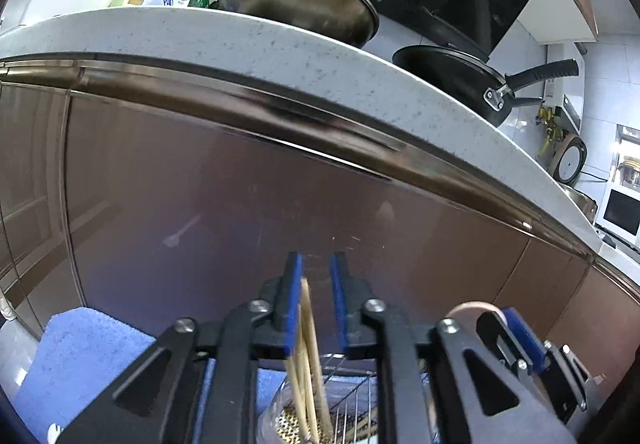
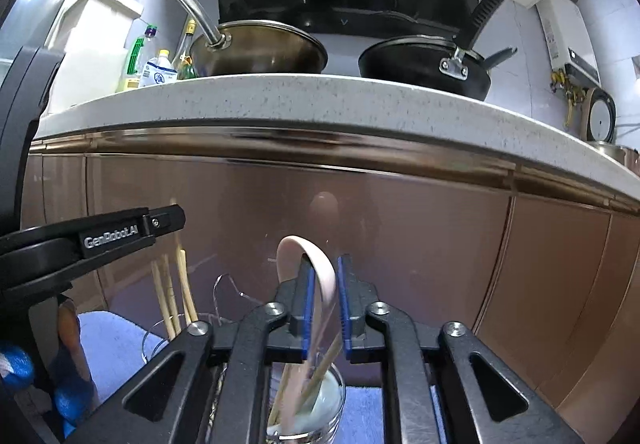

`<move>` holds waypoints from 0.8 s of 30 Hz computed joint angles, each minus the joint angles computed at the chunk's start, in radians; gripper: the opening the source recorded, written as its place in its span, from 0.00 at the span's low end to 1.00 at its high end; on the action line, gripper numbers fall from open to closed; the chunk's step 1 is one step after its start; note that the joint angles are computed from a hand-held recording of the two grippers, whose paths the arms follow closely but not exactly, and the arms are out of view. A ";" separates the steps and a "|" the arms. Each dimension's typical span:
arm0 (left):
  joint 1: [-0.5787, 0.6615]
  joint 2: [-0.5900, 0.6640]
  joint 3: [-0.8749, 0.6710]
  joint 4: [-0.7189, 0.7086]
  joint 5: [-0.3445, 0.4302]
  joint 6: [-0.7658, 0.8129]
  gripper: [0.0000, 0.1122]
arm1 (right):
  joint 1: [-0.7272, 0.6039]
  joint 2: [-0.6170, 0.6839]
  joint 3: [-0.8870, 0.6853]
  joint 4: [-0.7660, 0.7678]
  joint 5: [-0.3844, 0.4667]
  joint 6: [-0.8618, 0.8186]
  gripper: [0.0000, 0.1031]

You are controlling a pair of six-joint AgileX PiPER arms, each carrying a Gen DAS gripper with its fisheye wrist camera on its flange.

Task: Organize utensils
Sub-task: 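Open left tool to drop the chopstick while right tool drops the spoon into holder, then raise both open tools and move them back over the towel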

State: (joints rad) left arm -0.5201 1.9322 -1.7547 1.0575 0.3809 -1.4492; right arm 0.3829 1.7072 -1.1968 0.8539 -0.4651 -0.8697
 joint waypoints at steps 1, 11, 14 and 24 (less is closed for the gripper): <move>-0.003 -0.017 0.020 0.009 0.002 -0.007 0.19 | 0.002 -0.012 0.012 0.005 -0.003 0.002 0.20; -0.070 -0.197 0.179 -0.044 0.117 0.093 0.28 | 0.051 -0.170 0.110 0.197 -0.028 -0.173 0.27; -0.102 -0.254 0.223 -0.082 0.180 0.149 0.29 | 0.073 -0.237 0.149 0.293 -0.036 -0.254 0.28; -0.240 -0.437 0.376 -0.085 0.399 0.174 0.32 | 0.162 -0.425 0.281 0.611 -0.092 -0.498 0.31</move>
